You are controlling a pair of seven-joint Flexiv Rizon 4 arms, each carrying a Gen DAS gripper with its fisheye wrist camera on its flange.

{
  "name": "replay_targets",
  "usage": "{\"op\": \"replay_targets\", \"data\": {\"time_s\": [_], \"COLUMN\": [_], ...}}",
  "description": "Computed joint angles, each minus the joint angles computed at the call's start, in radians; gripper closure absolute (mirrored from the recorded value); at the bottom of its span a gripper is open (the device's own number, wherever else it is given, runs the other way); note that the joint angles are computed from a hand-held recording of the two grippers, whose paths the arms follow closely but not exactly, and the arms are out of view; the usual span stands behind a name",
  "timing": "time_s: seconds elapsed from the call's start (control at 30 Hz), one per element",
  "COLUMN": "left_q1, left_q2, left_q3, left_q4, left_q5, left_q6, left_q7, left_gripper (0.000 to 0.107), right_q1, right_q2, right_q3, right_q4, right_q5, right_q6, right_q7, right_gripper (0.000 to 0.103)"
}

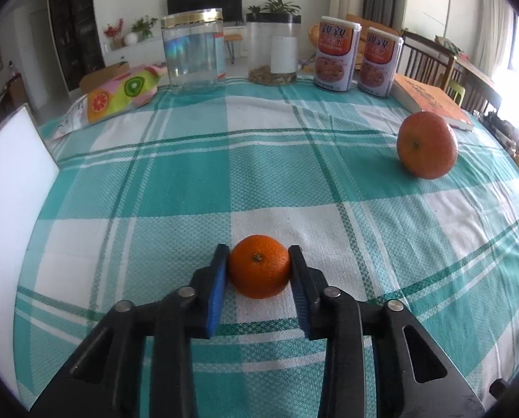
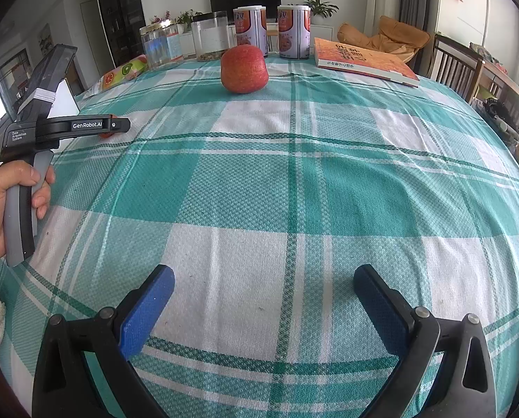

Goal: Organize fruits

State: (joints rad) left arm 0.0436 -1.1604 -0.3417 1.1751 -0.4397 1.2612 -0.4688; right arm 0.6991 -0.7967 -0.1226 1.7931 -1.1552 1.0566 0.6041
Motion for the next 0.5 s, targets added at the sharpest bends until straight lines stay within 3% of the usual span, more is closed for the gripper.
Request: {"op": "replay_targets", "data": {"time_s": [0.13,0.37,0.5], "left_q1": [0.053,0.204,0.268], "left_q2": [0.053,0.226,0.272], "left_q3": [-0.042,-0.109,-0.132], "left_q4": [0.087,0.371,0.494], "left_q5": [-0.01,-0.057,-0.104], "left_q6": [0.021,0.021,0.061], "left_q7": [0.03,0.127,0.182], "left_gripper": [0.073,0.073,0.073], "right_q1": [0.0,-0.002,-0.002], "right_q2": [0.001,0.001,0.001], "right_q3": [0.0,0.001,0.002], "right_q4": [0.001,0.003,0.002], "right_q5": [-0.003,-0.007,-0.006], "right_q6": [0.001,0.001,0.0], "right_q7": [0.003,0.007,0.006], "right_gripper": [0.001,0.001,0.001]}}
